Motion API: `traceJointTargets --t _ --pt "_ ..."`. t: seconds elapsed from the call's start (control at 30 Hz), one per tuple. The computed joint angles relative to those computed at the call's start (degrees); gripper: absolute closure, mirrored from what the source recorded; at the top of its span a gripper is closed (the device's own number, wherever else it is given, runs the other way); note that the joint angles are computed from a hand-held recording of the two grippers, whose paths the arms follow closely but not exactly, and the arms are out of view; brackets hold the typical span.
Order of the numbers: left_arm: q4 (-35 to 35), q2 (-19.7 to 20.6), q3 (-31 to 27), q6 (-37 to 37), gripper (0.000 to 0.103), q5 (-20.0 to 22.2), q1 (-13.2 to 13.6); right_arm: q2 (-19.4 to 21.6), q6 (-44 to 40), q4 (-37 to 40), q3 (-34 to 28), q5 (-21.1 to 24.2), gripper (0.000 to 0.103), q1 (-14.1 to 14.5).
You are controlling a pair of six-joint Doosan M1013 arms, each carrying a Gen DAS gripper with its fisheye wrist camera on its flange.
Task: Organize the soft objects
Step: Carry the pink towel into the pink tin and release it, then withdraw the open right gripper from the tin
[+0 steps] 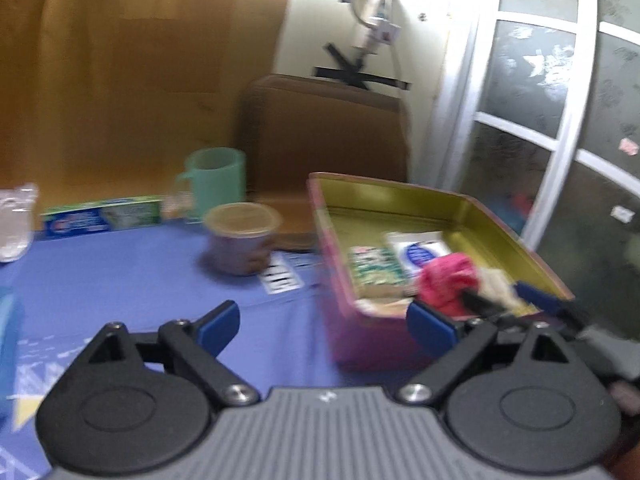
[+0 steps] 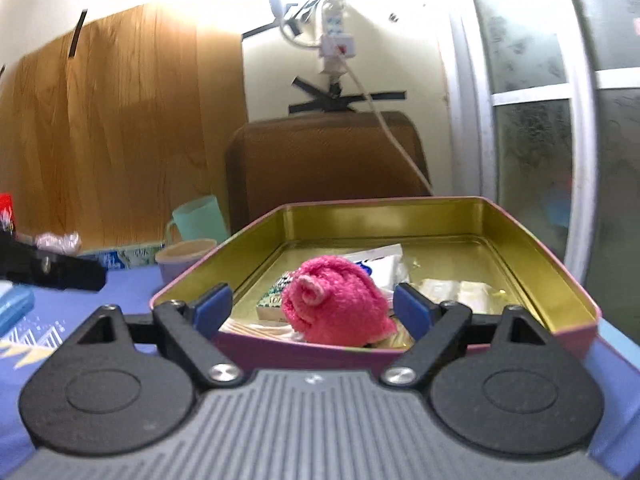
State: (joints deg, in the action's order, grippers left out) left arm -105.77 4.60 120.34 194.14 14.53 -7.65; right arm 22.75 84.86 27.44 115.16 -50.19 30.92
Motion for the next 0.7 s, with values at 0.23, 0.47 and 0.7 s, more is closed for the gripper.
traceJointTargets --t 0.23,0.47,0.7 --pt "10.26 -0.35 1.52 -11.78 0.007 -8.29 1.39 0.05 2.59 -1.33 0.64 -4.58 0.032 2.29" --pt "13.41 -0.49 2.56 -13.8 0.007 -11.6 2.64 0.31 4.79 -5.44 -0.52 -1.2 0.032 4.49" --pt "17.94 -0.59 3.02 -18.77 0.007 -12.32 4.13 0.37 4.07 -7.57 -2.32 5.09 0.032 5.51"
